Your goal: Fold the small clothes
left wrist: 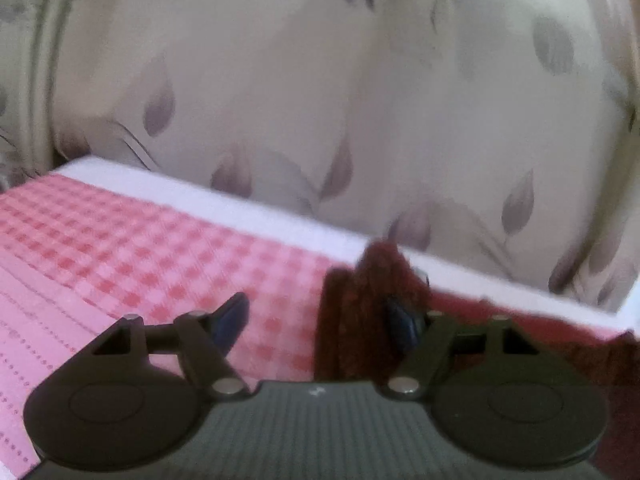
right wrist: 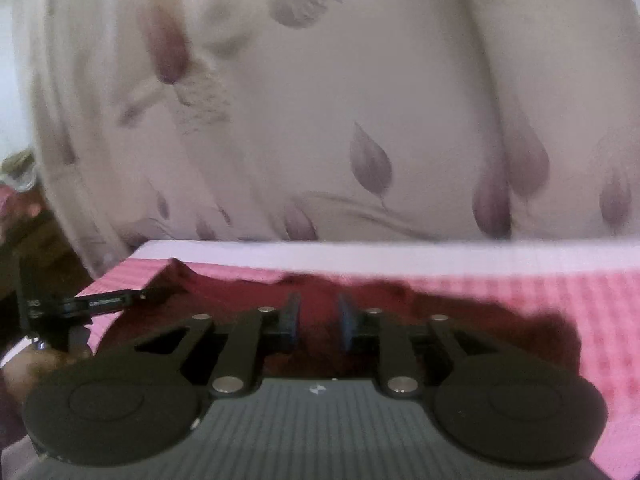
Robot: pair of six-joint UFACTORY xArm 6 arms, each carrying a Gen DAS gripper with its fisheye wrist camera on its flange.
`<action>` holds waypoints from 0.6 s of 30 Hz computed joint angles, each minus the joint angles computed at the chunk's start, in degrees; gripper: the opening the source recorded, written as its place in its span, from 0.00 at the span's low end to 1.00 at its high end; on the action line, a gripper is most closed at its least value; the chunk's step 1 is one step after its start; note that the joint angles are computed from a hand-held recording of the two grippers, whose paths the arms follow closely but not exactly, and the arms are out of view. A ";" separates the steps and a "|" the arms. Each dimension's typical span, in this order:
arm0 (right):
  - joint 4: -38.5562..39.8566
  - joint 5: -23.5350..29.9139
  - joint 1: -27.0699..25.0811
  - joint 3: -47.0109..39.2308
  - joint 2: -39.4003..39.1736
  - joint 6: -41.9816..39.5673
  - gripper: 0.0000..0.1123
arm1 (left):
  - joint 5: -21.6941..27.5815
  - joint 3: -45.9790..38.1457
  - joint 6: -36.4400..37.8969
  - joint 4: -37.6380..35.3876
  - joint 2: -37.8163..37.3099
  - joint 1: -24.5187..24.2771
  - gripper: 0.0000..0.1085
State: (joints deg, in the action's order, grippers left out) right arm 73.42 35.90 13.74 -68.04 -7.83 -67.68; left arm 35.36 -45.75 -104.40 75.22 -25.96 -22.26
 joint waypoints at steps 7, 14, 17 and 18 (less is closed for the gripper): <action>-17.21 11.60 4.66 -12.41 6.06 -0.67 0.34 | 8.38 7.89 -21.02 12.46 -10.09 -5.23 0.70; -30.60 11.73 13.43 -25.23 16.64 2.56 0.33 | 1.21 13.88 -27.32 17.52 -15.21 -2.67 0.71; -33.69 11.32 15.52 -30.54 20.95 5.59 0.33 | -0.92 14.07 -29.33 18.34 -15.26 -1.14 0.72; -35.02 11.35 16.03 -32.11 22.32 6.58 0.33 | -0.87 14.18 -29.88 18.50 -15.34 -1.06 0.72</action>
State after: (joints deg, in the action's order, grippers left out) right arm 38.40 47.24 29.77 -100.15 14.49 -61.10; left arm 34.49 -31.57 -134.28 93.72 -41.30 -23.32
